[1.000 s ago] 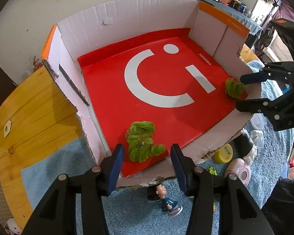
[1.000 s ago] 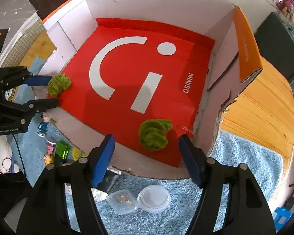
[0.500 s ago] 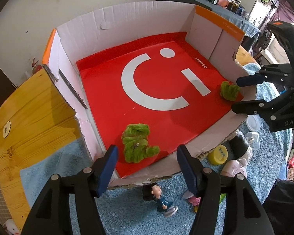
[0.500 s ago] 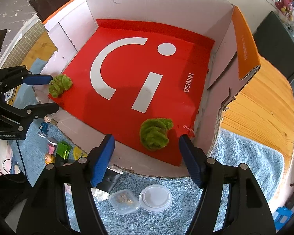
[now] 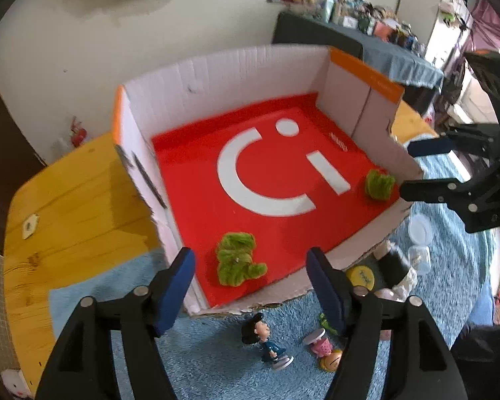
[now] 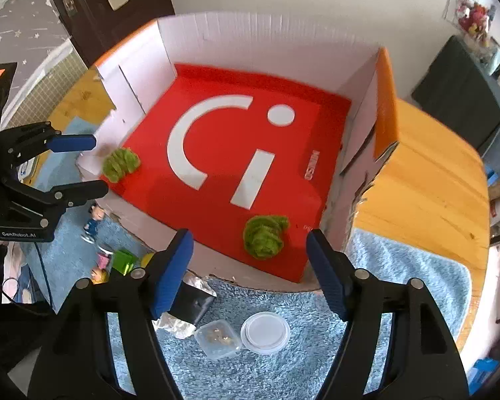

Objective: Organize objects
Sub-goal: 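Withdraw both tools from the box back over the towel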

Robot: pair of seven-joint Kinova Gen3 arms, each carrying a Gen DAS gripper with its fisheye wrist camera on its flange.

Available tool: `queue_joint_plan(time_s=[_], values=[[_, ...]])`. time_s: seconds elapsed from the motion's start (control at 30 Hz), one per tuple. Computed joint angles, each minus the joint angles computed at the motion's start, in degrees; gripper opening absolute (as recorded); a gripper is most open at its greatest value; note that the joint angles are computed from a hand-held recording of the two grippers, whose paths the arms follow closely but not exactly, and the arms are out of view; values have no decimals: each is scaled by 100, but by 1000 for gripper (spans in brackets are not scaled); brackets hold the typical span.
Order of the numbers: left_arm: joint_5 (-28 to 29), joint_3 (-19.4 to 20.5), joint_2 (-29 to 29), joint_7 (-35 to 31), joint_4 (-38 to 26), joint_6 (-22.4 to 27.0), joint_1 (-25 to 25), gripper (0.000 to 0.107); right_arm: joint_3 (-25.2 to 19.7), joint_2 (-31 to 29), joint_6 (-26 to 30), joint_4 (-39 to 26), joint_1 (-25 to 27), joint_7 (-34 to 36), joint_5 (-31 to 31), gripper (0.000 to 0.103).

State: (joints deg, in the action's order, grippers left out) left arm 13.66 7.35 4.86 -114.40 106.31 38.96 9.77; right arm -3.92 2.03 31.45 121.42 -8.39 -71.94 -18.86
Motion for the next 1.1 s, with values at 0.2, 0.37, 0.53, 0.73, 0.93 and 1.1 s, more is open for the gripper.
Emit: queue_joint_plan(time_s=[0.2, 0.37, 0.53, 0.73, 0.93, 1.1], values=[[-53, -43, -595, 342, 434, -604, 61, 79, 11, -589, -54, -158, -277, -489, 6, 76], [-403, 23, -1194, 808, 845, -1056, 174, 87, -516, -1351, 50, 36, 725, 276, -841, 77], [-446, -25, -1619, 1155, 1160, -1236, 276, 88, -1129, -2110, -359, 424, 1316, 228, -962, 83], [-761, 257, -2149, 1942, 1584, -1403, 89, 89, -1307, -2764, -810, 877, 1121, -392, -676, 84], [-1020, 589, -2791, 2639, 2132, -1704, -110, 98, -1953, -3186, -1273, 1260, 1267, -1368, -107, 85], [-1167, 869, -3209, 3154, 2546, -1932, -306, 102, -1952, -3383, -1542, 1570, 921, -1913, -17, 85]])
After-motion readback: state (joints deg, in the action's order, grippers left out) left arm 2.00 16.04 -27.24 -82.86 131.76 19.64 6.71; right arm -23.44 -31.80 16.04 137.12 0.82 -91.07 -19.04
